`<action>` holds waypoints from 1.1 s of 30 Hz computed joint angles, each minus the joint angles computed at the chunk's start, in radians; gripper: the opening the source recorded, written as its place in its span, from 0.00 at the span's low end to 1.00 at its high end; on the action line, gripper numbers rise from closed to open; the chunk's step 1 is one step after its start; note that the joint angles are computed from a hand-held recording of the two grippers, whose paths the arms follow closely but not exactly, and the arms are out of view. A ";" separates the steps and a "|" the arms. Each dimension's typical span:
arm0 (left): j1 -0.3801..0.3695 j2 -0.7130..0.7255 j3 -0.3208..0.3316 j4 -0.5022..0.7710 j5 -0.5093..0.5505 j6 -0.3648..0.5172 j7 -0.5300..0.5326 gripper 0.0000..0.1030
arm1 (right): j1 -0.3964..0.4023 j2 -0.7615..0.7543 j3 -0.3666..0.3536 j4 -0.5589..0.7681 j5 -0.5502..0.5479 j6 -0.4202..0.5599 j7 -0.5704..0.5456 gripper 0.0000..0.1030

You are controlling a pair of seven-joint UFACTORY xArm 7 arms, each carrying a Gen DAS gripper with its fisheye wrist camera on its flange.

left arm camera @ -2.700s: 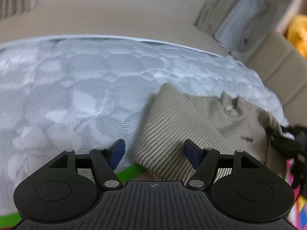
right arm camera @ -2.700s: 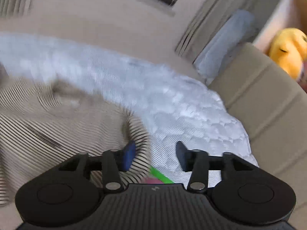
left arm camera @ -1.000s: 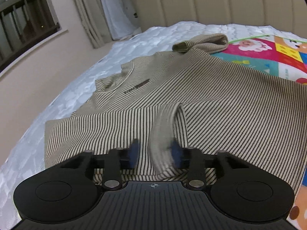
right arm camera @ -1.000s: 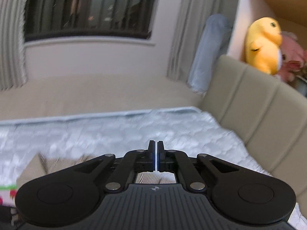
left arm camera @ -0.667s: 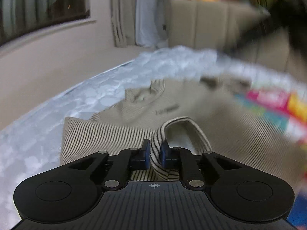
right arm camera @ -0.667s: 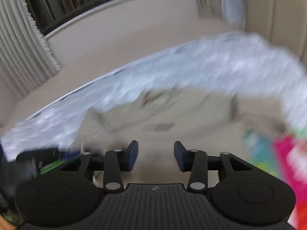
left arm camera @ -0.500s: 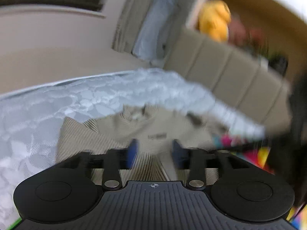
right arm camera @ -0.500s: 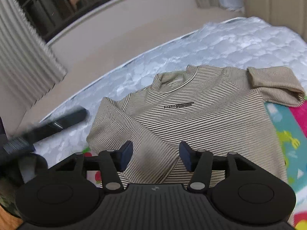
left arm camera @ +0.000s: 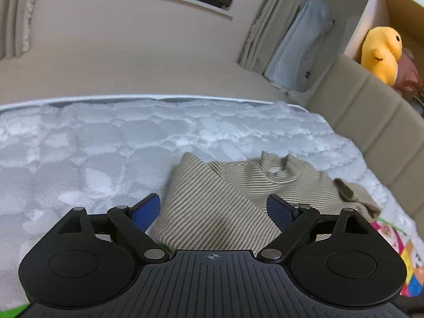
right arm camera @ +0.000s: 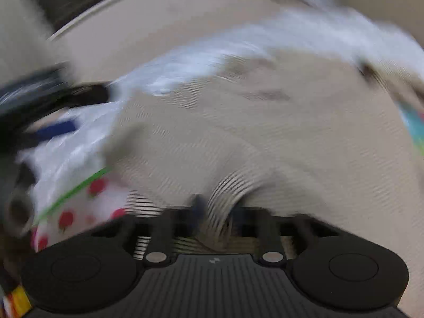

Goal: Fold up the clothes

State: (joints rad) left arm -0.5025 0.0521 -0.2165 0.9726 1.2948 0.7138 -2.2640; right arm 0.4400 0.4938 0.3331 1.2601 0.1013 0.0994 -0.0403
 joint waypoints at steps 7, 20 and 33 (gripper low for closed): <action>-0.017 0.010 -0.009 0.011 -0.011 0.084 0.007 0.93 | 0.105 0.024 -0.183 0.213 -0.165 -0.107 -0.059 0.09; -0.093 0.228 0.048 0.201 -0.075 0.158 0.278 0.95 | -0.086 0.245 -0.085 0.543 -0.044 0.119 -0.149 0.10; -0.135 0.196 0.089 0.175 -0.133 0.141 0.349 0.96 | 0.121 0.234 -0.462 0.340 -0.236 -0.232 -0.110 0.50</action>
